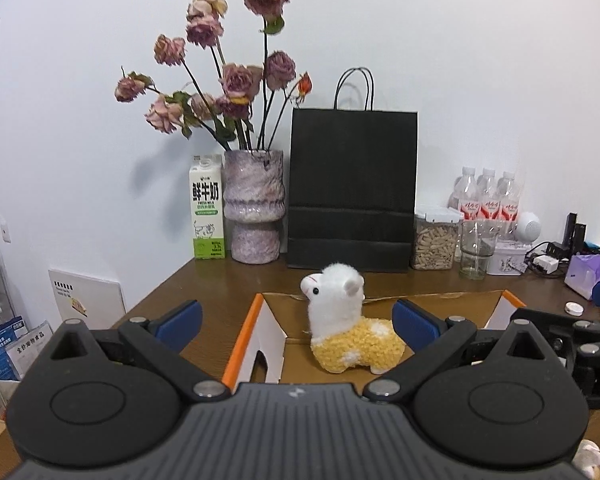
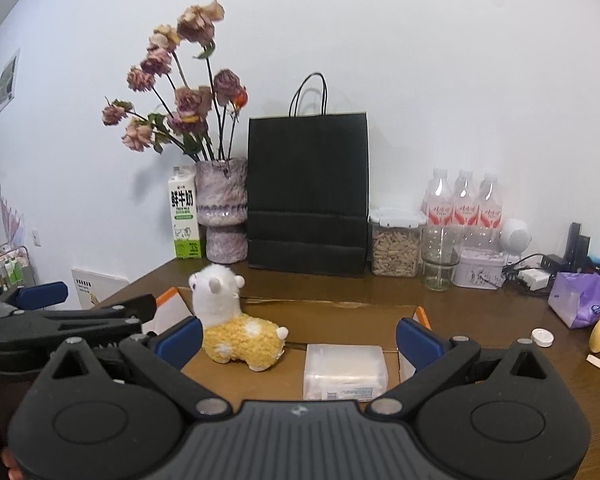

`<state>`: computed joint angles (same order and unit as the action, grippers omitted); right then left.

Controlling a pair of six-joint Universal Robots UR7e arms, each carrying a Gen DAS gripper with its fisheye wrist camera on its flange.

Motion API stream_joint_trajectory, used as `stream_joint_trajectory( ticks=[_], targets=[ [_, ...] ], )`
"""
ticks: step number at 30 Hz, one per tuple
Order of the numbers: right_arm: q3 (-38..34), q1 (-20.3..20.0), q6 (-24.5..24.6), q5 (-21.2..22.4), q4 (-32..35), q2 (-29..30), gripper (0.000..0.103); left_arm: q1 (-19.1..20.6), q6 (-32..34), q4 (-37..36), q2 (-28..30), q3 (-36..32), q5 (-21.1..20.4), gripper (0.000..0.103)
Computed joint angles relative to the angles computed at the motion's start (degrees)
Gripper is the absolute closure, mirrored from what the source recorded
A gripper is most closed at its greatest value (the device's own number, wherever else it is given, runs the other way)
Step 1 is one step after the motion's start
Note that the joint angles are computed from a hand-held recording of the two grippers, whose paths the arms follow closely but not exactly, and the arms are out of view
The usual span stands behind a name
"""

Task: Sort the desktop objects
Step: 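Withdraw both grippers from the cardboard box toward the remaining items, then grasp the dark blue pouch under the purple cloth bag with the left gripper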

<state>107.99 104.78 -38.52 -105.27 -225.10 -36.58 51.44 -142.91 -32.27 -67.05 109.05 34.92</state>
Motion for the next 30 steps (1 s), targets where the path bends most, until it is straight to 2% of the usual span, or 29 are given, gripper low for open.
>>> stream_joint_trajectory(
  ticks=[9,17,22,26,30],
  targets=[
    [7.7,0.7,-0.2,-1.2,-4.2,-3.2,0.0,-4.0,1.6,-2.1,-6.2,7.1,-3.9,0.0],
    [14.9,-0.4,-0.8,-2.8,-8.9,-4.9,0.0,-7.2,0.7,-0.4,-11.2,13.5,-7.9,0.0],
    [20.2,-1.9,-1.3,-4.3,-12.6,-5.4,0.0,-8.4,-5.1,4.9,-13.1,17.0,-10.3,0.0],
    [24.5,-3.6,-1.8,-5.2,-15.7,-5.0,0.0,-9.3,-14.5,13.2,-13.5,19.1,-10.7,0.0],
    [28.8,-5.4,-0.9,-6.1,-17.8,-4.6,0.0,-11.2,-25.2,23.1,-11.5,20.4,-11.0,0.0]
  ],
)
